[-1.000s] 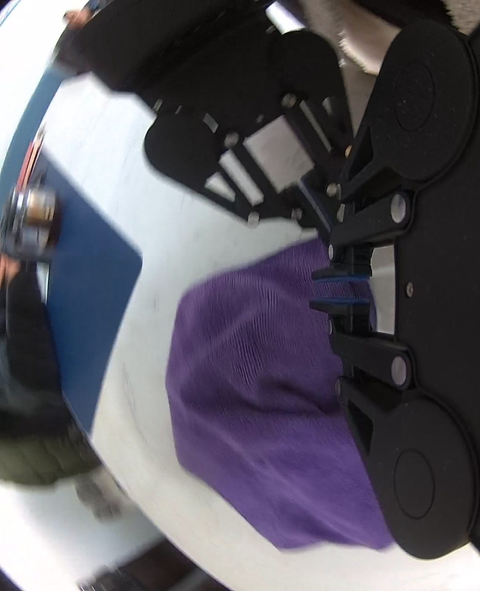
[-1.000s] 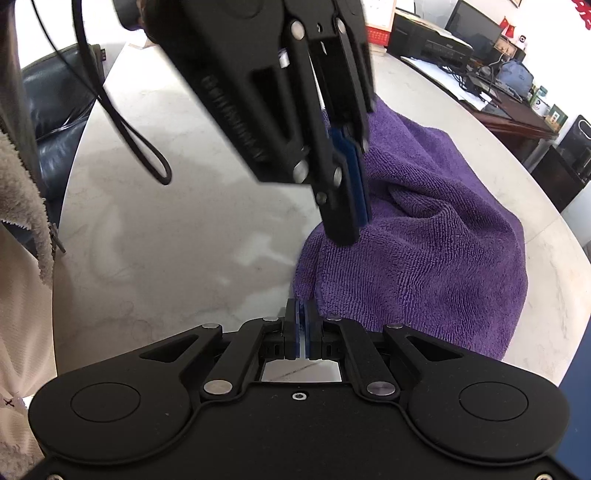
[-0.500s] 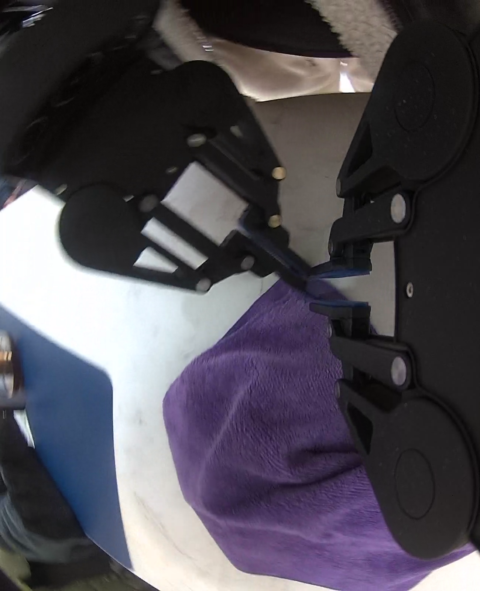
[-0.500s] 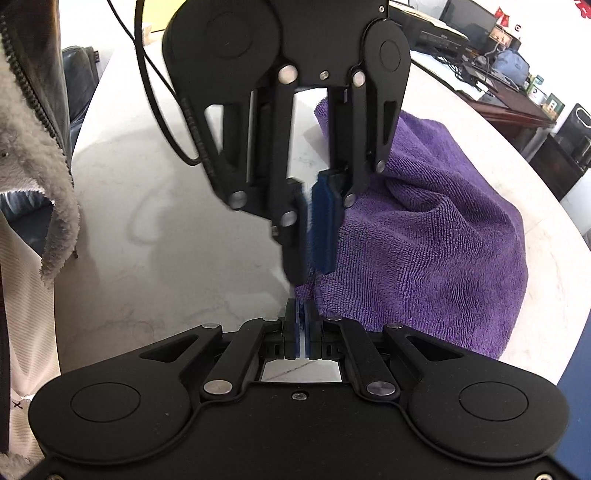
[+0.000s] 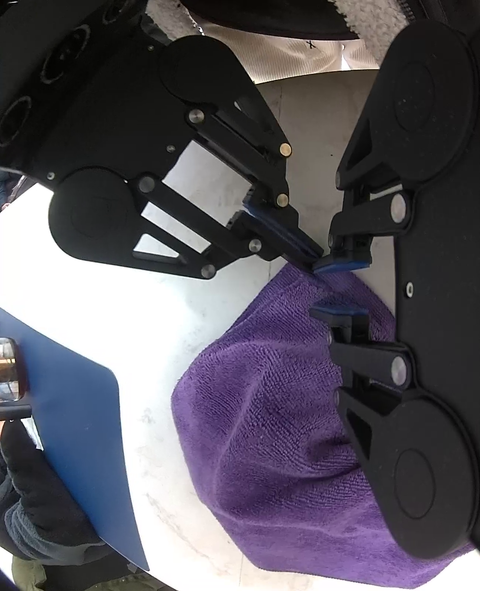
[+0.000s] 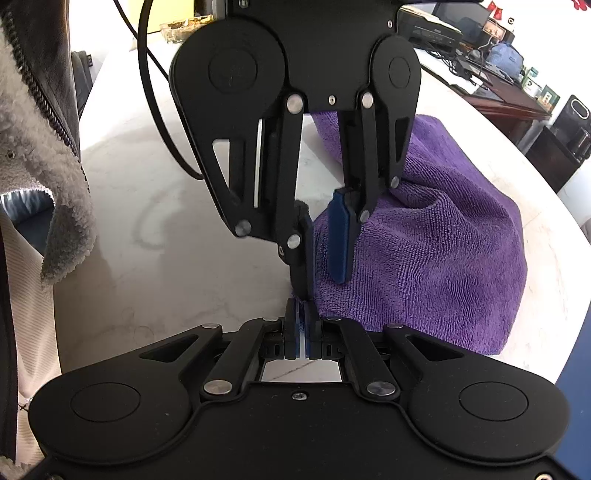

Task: Fold towel
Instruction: 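Bring the right gripper to the towel edge beside the left gripper and pinch it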

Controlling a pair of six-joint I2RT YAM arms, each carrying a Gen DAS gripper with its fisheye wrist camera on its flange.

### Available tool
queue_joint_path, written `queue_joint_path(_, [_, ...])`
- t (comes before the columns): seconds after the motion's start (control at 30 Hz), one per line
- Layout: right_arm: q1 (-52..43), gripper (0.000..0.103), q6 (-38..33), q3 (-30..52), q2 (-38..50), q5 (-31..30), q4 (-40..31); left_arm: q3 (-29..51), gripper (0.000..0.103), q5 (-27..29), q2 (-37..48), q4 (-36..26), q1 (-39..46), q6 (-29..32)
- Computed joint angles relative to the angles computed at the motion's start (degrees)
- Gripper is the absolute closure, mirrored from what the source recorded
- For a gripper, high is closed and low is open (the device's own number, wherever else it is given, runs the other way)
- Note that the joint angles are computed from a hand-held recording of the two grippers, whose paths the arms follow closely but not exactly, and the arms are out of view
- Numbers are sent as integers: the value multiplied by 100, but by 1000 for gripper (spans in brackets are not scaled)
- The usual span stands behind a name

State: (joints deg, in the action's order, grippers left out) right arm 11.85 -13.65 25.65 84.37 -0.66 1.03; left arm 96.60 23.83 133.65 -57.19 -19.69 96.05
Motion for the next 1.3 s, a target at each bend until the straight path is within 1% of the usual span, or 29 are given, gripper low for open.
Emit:
queue_joint_path(0.07, [1, 101, 14, -17, -30, -3, -10, 91, 86, 5, 69, -34, 4, 49])
queue_joint_path(0.17, [45, 101, 66, -106, -159, 11, -46, 93, 86, 19, 110, 47, 14, 297])
queue_joint_path(0.27, [49, 101, 97, -106, -179, 9, -64, 97, 87, 70, 127, 206, 23, 308])
queue_joint_path(0.4, [43, 101, 98, -105, -207, -4, -101, 250, 87, 259, 213, 468, 69, -125])
queue_joint_path(0.47, [48, 101, 104, -116, -235, -9, -123, 296, 87, 373, 257, 545, 83, -479])
queue_joint_path(0.5, [51, 101, 107, -121, -248, -11, -132, 8, 87, 367, 160, 641, 84, -561])
queue_joint_path(0.53, [47, 101, 102, -115, -242, -15, -133, -4, 87, 347, 172, 631, 95, -539])
queue_joint_path(0.57, [48, 101, 104, -112, -237, -17, -132, -126, 87, 321, 132, 717, 118, -369])
queue_joint_path(0.7, [71, 101, 133, -151, -301, -3, -157, 144, 87, 316, 200, 378, 55, -238])
queue_joint_path(0.83, [98, 101, 159, -195, -366, 13, -168, 116, 87, 252, 212, 421, 61, -100])
queue_joint_path(1.03, [96, 101, 175, -227, -407, 15, -170, 228, 87, 273, 339, 288, 34, 133])
queue_joint_path(1.13, [99, 101, 191, -241, -411, 24, -156, -7, 87, 227, 294, 554, -67, 145])
queue_joint_path(1.17, [76, 101, 176, -208, -358, 13, -136, -365, 87, 231, 117, 777, -129, 112])
queue_joint_path(1.2, [22, 101, 136, -136, -253, -16, -103, -434, 87, 257, 68, 831, -121, 160])
queue_joint_path(1.27, [-82, 101, 60, 12, -46, -71, -46, -555, 87, 297, 42, 998, -174, -19])
queue_joint_path(1.3, [-93, 101, 58, 44, -8, -74, -39, -466, 87, 309, 106, 948, -180, -131])
